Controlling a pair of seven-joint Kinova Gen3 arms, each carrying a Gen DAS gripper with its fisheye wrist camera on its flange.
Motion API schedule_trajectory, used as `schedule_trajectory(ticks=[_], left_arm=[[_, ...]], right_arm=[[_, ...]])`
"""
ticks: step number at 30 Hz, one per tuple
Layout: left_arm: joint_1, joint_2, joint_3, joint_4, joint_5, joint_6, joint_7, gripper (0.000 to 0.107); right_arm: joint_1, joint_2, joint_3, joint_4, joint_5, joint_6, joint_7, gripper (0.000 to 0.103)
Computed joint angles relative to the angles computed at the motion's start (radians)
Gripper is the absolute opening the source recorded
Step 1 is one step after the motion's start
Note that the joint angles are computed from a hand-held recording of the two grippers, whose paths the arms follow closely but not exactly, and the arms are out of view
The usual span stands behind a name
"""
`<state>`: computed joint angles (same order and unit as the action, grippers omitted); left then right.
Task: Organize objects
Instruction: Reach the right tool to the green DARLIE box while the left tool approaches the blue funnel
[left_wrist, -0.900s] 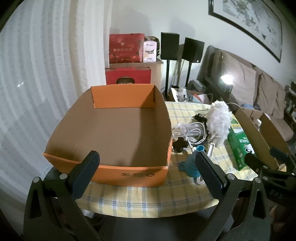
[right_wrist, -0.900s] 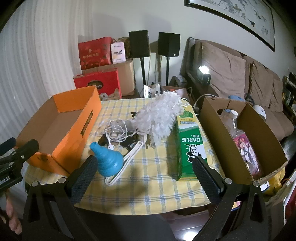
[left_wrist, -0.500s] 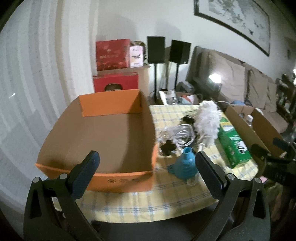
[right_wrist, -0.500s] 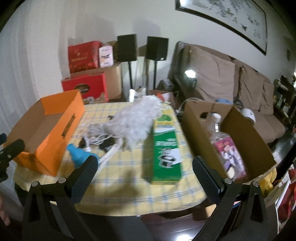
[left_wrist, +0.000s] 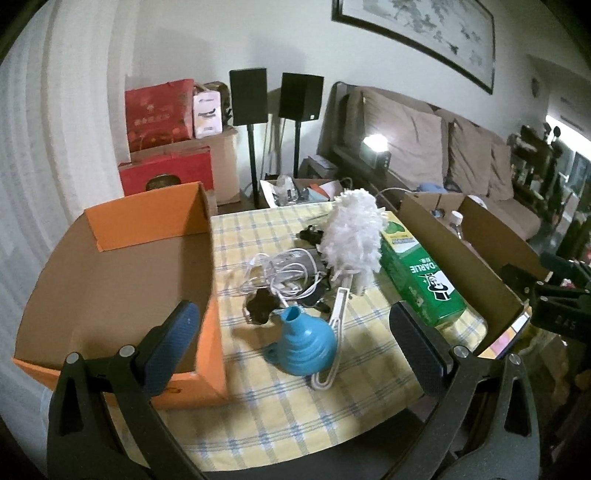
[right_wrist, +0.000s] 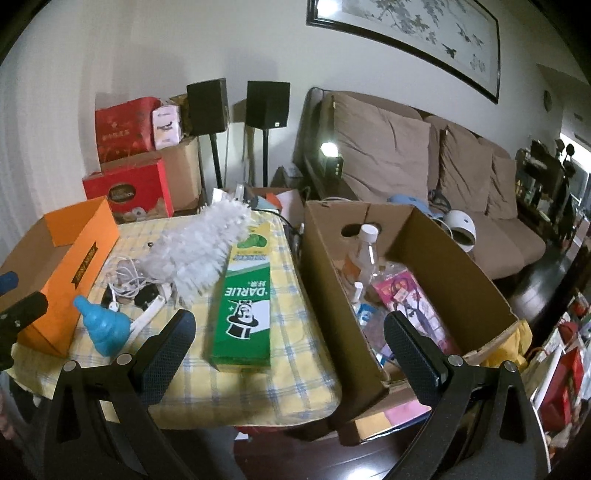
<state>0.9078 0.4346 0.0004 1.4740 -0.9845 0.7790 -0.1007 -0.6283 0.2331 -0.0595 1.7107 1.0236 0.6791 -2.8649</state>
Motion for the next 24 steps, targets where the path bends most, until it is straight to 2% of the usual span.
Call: schedule_trajectory(ticks=[4, 10, 12, 21, 24], left_arm=[[-0.008, 0.028, 0.002, -0.032, 0.011, -0.001, -0.028, 0.101], [-0.03, 0.072, -0.005, -0.09, 0.086, -0.016, -0.126, 0.093], [-0.04, 0.083, -0.007, -0.104, 0.119, -0.028, -0.16, 0.086], [-0.074, 0.133, -0.041, -0.146, 0.263, -0.062, -0.25, 0.08], [-0.059, 0.154, -0.067, -0.16, 0.275, -0.053, -0.26, 0.079]], right_arm=[[0.015, 0.006, -0.002, 0.0, -0.034, -0.025, 0.022, 0.103], [0.023, 0.021, 0.007, -0.013, -0.096, -0.06, 0.071, 0.103], [0.025, 0.031, 0.012, -0.023, -0.121, -0.065, 0.096, 0.103], [0.024, 0.076, 0.045, -0.077, -0.223, -0.089, 0.21, 0.103], [0.029, 0.096, 0.055, -0.101, -0.263, -0.099, 0.249, 0.103]])
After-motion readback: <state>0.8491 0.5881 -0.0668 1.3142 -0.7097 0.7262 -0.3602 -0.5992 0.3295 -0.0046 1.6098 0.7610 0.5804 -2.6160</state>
